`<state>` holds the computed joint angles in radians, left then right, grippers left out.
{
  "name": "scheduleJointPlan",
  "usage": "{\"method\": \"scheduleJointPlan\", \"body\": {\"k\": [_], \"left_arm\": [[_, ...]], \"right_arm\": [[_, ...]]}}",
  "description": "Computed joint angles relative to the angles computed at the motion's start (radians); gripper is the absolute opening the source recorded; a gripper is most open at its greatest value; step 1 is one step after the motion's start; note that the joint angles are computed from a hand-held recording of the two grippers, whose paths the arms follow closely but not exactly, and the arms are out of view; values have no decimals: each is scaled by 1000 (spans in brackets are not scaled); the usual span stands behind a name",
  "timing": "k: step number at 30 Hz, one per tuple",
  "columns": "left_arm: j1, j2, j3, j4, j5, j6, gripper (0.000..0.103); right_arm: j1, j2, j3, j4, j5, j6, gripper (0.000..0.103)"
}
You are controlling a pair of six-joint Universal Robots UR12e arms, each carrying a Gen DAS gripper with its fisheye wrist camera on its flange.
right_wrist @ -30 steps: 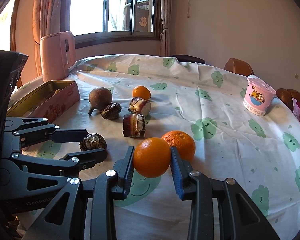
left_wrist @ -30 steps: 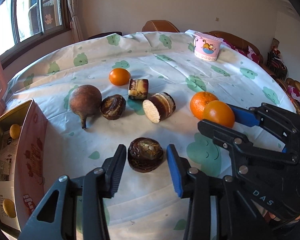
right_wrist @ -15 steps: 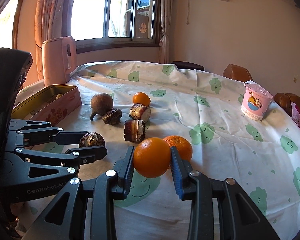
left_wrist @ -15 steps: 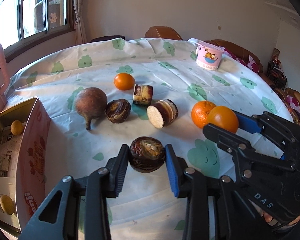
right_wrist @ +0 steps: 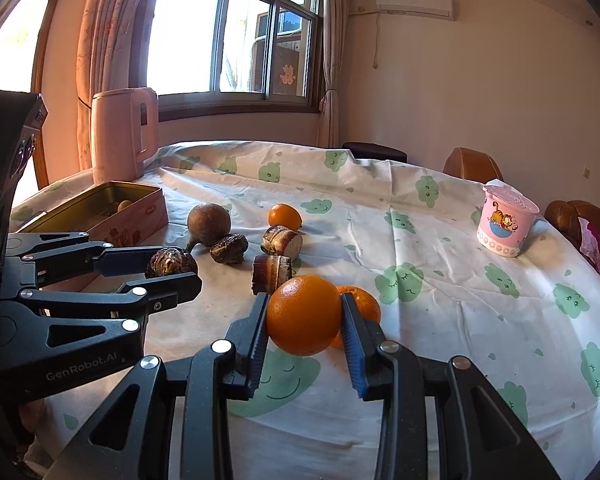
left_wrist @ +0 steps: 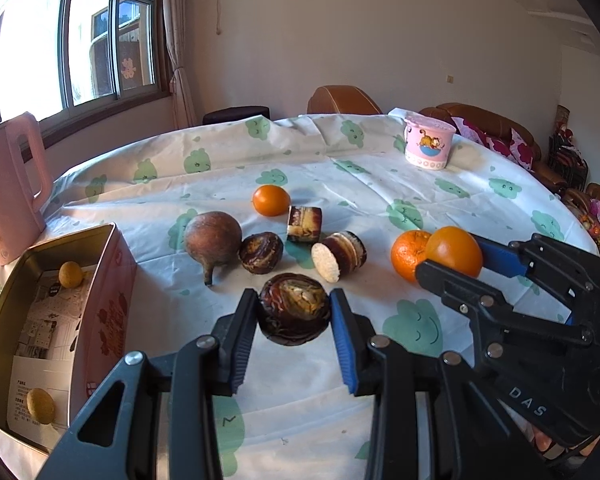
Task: Organize fruits
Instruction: 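Grasp a dark brown mangosteen with the left tool while the right tool grasps an orange, then lift and carry the mangosteen and orange toward the tin box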
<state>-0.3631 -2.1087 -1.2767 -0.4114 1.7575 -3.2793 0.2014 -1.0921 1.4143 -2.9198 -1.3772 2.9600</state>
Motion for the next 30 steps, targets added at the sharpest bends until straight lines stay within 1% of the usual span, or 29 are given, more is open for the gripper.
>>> {"method": "scheduleJointPlan", "body": {"k": [11, 21, 30], "left_arm": [[-5, 7, -24, 64, 34, -8, 38], [-9, 11, -39, 110, 59, -20, 38], [-17, 11, -49, 154, 91, -11, 38]], "right_arm": [[-2, -1, 19, -73, 12, -5, 36], [-3, -2, 30, -117, 15, -1, 36], [-3, -3, 40, -155, 14, 2, 36]]}}
